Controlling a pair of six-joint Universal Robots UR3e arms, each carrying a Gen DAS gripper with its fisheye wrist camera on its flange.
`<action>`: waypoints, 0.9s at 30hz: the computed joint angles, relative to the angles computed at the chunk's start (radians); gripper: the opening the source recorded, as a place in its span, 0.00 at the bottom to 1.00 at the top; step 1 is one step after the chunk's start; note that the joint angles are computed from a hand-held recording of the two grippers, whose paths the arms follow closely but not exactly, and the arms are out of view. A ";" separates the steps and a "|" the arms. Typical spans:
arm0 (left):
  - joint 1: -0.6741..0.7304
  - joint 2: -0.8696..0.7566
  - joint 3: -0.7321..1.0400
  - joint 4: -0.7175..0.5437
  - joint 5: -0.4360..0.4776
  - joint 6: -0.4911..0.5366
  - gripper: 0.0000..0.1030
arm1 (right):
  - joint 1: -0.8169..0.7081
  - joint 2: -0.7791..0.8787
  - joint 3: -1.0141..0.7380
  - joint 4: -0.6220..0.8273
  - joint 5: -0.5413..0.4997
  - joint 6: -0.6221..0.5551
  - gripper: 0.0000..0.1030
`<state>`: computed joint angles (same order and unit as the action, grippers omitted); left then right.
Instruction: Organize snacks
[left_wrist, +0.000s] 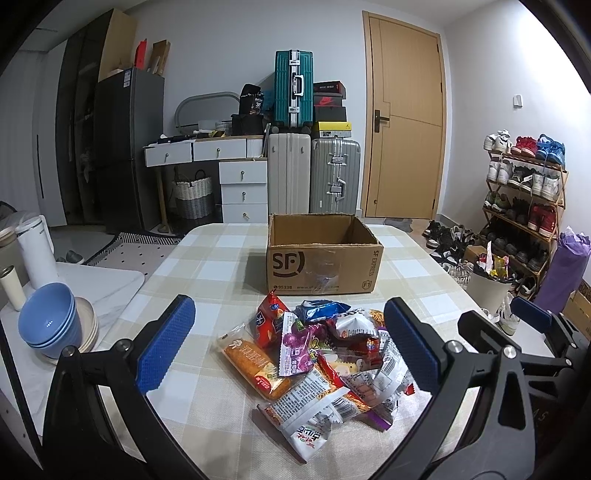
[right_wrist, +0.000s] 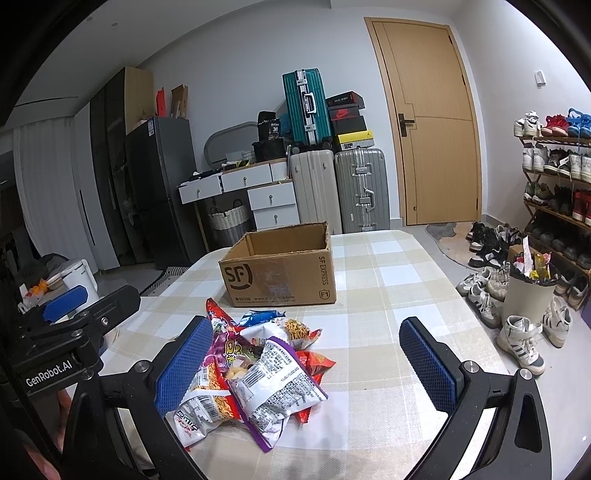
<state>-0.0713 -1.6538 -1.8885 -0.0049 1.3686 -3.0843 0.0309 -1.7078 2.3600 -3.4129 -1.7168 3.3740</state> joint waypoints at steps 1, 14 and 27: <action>0.000 0.000 0.000 -0.001 -0.001 0.000 0.99 | -0.001 0.001 0.001 -0.002 0.002 0.000 1.00; 0.046 0.002 -0.018 0.014 -0.020 0.025 0.99 | -0.047 -0.023 0.006 0.062 0.063 -0.007 1.00; 0.197 -0.074 0.009 -0.146 -0.113 0.134 0.99 | -0.117 0.052 -0.056 0.243 0.189 -0.030 1.00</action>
<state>0.1259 -1.7278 -1.8797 -0.1511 1.2553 -2.9504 -0.0859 -1.6555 2.3043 -3.1699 -1.5274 3.3442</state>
